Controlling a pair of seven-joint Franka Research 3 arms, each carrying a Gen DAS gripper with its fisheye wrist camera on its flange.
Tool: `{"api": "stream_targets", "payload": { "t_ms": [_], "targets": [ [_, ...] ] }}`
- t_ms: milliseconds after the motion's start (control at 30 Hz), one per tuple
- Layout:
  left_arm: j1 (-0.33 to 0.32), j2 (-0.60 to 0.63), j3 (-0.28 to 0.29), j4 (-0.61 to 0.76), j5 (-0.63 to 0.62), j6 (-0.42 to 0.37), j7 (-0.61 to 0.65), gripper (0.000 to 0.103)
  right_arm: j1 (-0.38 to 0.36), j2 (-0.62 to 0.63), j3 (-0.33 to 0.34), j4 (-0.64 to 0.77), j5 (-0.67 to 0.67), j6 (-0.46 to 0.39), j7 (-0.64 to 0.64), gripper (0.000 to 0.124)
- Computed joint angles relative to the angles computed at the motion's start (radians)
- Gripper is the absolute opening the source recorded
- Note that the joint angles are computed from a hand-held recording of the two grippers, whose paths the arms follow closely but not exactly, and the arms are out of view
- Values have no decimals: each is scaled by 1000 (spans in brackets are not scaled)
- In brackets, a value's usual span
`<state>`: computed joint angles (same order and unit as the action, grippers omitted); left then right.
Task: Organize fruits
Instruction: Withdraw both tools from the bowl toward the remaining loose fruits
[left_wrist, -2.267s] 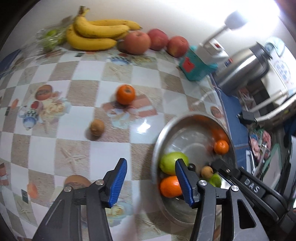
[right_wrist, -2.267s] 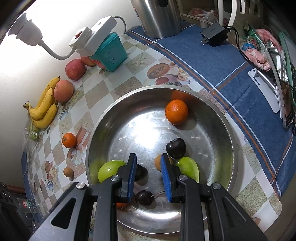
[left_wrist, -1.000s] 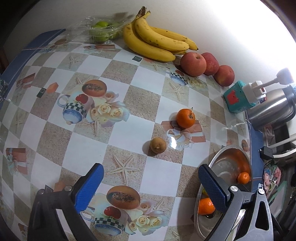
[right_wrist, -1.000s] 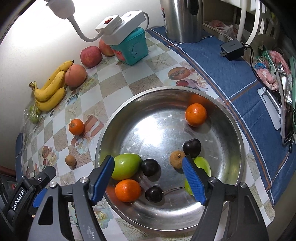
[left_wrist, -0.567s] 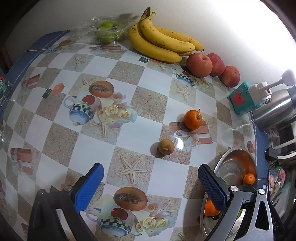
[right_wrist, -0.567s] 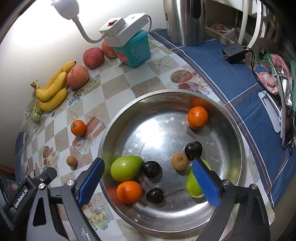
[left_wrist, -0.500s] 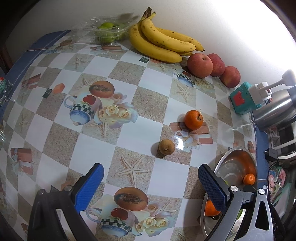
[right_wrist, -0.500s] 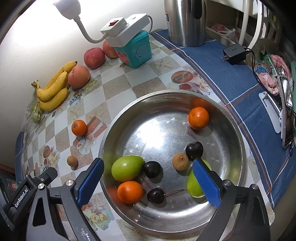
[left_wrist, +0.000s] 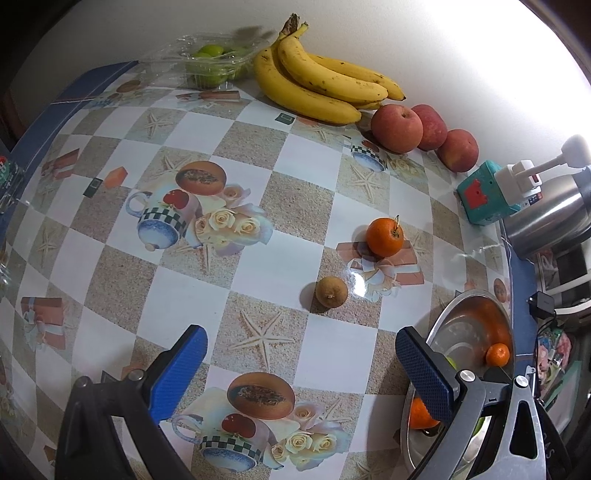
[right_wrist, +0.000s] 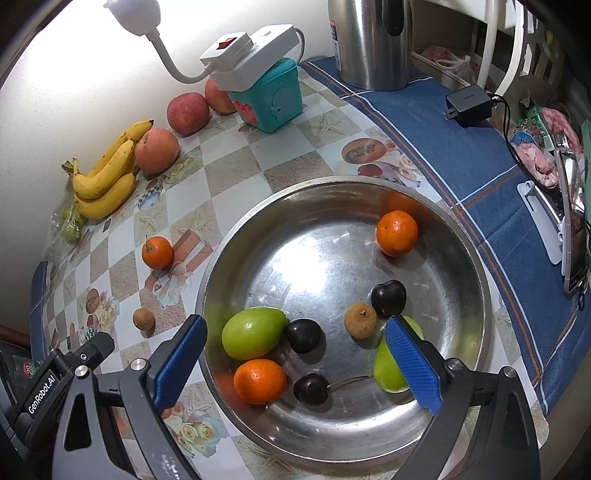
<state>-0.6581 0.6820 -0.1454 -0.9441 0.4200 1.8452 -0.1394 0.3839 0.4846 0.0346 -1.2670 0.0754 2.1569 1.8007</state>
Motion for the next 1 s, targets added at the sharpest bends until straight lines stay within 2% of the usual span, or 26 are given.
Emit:
{"api": "stream_targets", "payload": {
  "t_ms": [133, 333, 600, 767, 1000],
  "targets": [
    [5, -13, -1, -23, -2, 11, -4, 103, 4, 3, 0, 4, -4, -4, -2, 97],
    [35, -102, -10, -174, -1, 65, -61, 103, 22, 8, 5, 14, -19, -12, -15, 97],
    [80, -215, -35, -356, 20, 98, -162, 103, 47, 29, 22, 45, -10, -27, -61, 97],
    [97, -209, -49, -356, 28, 90, -153, 103, 65, 54, 25, 77, -8, -38, -83, 97],
    [109, -181, -44, -349, 41, 160, -122, 103, 82, 103, 22, 118, -3, 10, -89, 97]
  ]
}}
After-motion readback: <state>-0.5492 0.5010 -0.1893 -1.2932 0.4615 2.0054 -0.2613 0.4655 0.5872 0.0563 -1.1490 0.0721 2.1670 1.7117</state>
